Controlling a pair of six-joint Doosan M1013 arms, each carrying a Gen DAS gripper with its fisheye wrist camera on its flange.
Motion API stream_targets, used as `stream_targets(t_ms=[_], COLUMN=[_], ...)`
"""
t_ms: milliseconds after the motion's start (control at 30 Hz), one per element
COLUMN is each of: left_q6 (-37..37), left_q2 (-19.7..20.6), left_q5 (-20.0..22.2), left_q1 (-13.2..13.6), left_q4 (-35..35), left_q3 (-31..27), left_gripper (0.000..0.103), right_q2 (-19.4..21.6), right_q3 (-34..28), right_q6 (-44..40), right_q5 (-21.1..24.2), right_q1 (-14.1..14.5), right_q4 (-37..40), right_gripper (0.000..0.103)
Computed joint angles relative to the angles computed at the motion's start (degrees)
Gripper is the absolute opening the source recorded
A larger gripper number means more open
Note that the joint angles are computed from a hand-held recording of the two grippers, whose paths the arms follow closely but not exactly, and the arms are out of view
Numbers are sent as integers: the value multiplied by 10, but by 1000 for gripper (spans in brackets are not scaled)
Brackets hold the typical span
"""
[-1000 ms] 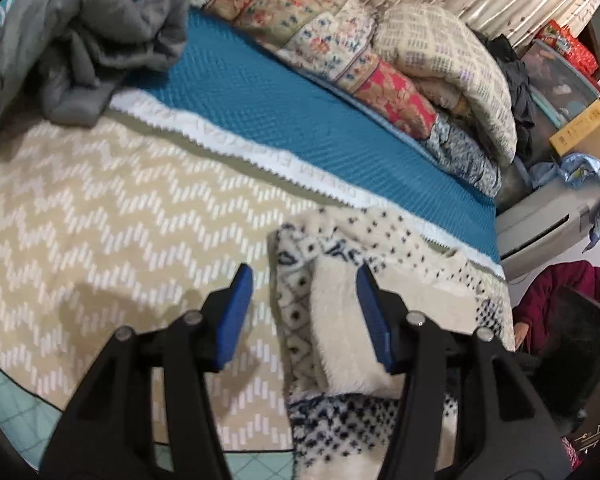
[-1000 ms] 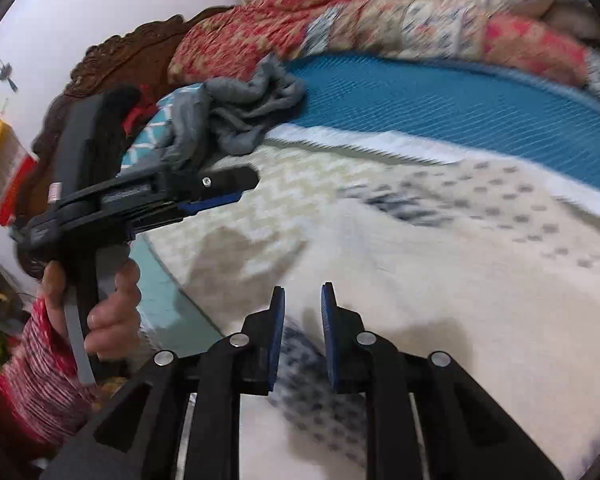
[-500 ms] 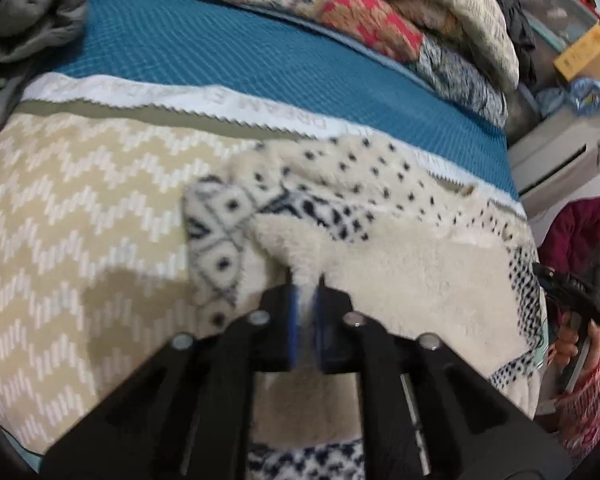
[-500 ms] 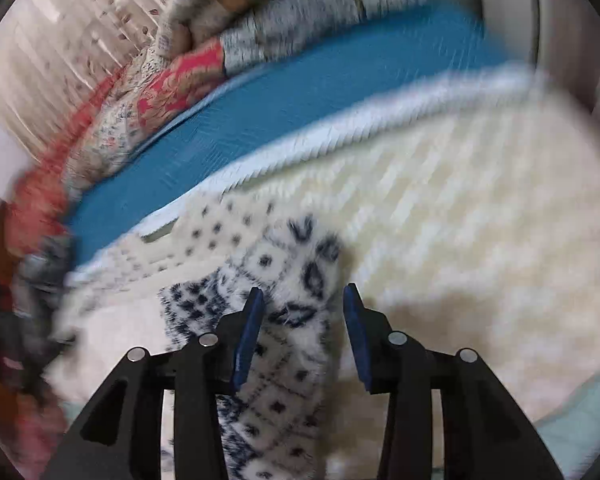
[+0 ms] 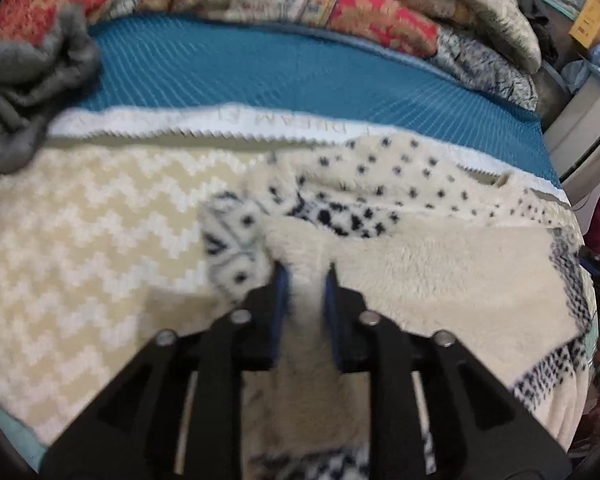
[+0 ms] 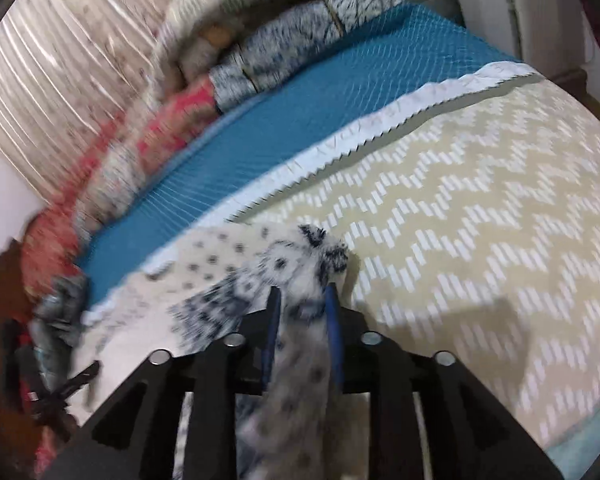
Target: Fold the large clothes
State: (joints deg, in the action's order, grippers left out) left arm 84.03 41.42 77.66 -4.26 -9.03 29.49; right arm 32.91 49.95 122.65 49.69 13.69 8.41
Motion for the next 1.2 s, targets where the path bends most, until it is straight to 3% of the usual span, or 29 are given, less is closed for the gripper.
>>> stream_targets(t_ms=[67, 133, 267, 400, 433, 467, 500, 533, 633, 667, 733, 867, 933, 1033, 1200], left_q6=[18, 29, 51, 74, 78, 79, 75, 65, 49, 47, 50, 60, 68, 77, 95], left_q2=[-39, -66, -130, -185, -198, -208, -219, -228, -254, -262, -276, -293, -302, -315, -332], left_q5=[-44, -64, -76, -56, -53, -53, -51, -49, -63, -69, -74, -78, -80, -81, -71], left_q1=[8, 16, 35, 48, 49, 49, 49, 49, 49, 46, 45, 42, 43, 43, 44], left_q4=[-10, -28, -60, -97, -100, -102, -100, -96, -97, -94, -89, -96, -102, -111, -137], left_q3=[51, 86, 177, 265, 286, 302, 321, 337, 378, 390, 411, 436, 448, 469, 505], left_gripper=[43, 51, 52, 52, 52, 52, 52, 52, 52, 52, 52, 52, 52, 52, 52], right_q2=[-29, -53, -112, -153, -155, -153, -152, -162, -202, -211, -214, -229, -240, -258, -262], right_q3=[34, 66, 166, 241, 252, 249, 252, 264, 317, 333, 346, 355, 370, 392, 390], right_q6=[-34, -107, -196, -219, -218, -201, -166, -145, -7, 15, -15, -27, -58, -115, -186], right_q5=[-3, 1, -6, -5, 4, 15, 23, 17, -66, -69, -64, -92, -101, -83, -9], right_q1=[5, 12, 11, 22, 26, 32, 37, 37, 28, 21, 18, 38, 35, 32, 49], right_q4=[8, 62, 163, 187, 188, 173, 148, 140, 61, 61, 88, 41, 71, 102, 100], right_gripper=[37, 37, 37, 37, 37, 26, 2, 2, 2, 2, 4, 19, 25, 33, 42])
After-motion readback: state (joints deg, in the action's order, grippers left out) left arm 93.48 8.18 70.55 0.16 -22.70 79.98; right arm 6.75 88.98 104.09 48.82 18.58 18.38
